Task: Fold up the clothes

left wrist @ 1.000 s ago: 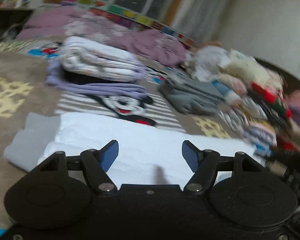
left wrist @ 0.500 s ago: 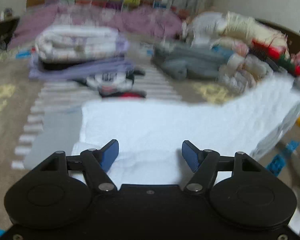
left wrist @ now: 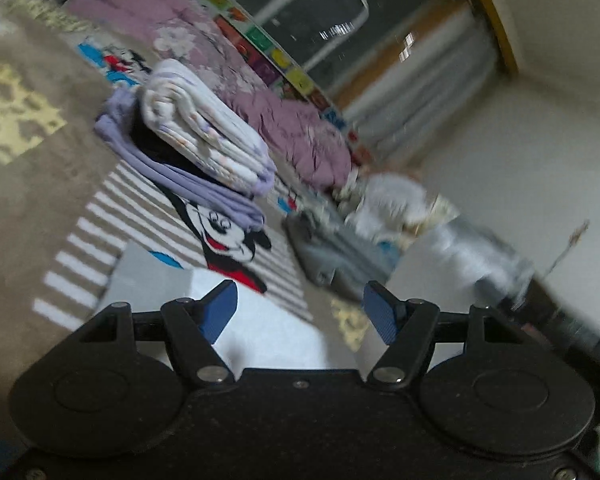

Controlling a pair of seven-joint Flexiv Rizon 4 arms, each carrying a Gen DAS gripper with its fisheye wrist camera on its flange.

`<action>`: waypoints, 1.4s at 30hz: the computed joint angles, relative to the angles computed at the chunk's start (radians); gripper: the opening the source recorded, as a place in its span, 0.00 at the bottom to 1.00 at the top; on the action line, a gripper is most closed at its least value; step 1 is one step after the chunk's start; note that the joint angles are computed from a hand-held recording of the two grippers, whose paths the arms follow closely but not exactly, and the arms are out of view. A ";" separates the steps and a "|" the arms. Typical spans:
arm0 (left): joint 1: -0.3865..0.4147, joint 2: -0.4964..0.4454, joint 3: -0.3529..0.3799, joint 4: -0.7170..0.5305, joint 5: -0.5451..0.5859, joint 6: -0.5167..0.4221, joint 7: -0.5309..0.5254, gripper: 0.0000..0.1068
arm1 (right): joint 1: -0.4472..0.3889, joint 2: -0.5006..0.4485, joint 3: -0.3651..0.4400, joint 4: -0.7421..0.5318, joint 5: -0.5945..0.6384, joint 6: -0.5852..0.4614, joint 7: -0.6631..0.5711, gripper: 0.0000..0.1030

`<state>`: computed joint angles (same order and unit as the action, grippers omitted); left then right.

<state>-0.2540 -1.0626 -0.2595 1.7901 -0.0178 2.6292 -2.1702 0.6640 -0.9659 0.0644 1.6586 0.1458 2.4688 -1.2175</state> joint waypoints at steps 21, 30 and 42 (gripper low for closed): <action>0.071 0.013 0.011 0.131 -0.002 0.167 -0.150 0.65 | 0.564 -0.138 -0.541 -0.185 0.226 -0.502 -0.338 0.16; 0.073 0.013 0.018 0.120 -0.002 0.160 -0.148 0.65 | 0.621 -0.211 -0.649 -0.224 0.152 -0.561 -0.213 0.17; 0.026 0.037 0.043 0.081 -0.014 0.103 -0.028 0.65 | 0.496 -0.084 -0.397 -0.022 -0.028 -0.246 -0.342 0.56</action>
<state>-0.2282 -1.0255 -0.2161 1.8710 -0.0316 2.7318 -2.1984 1.1599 -1.0496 -0.3326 1.6363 0.1180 2.2231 -1.5597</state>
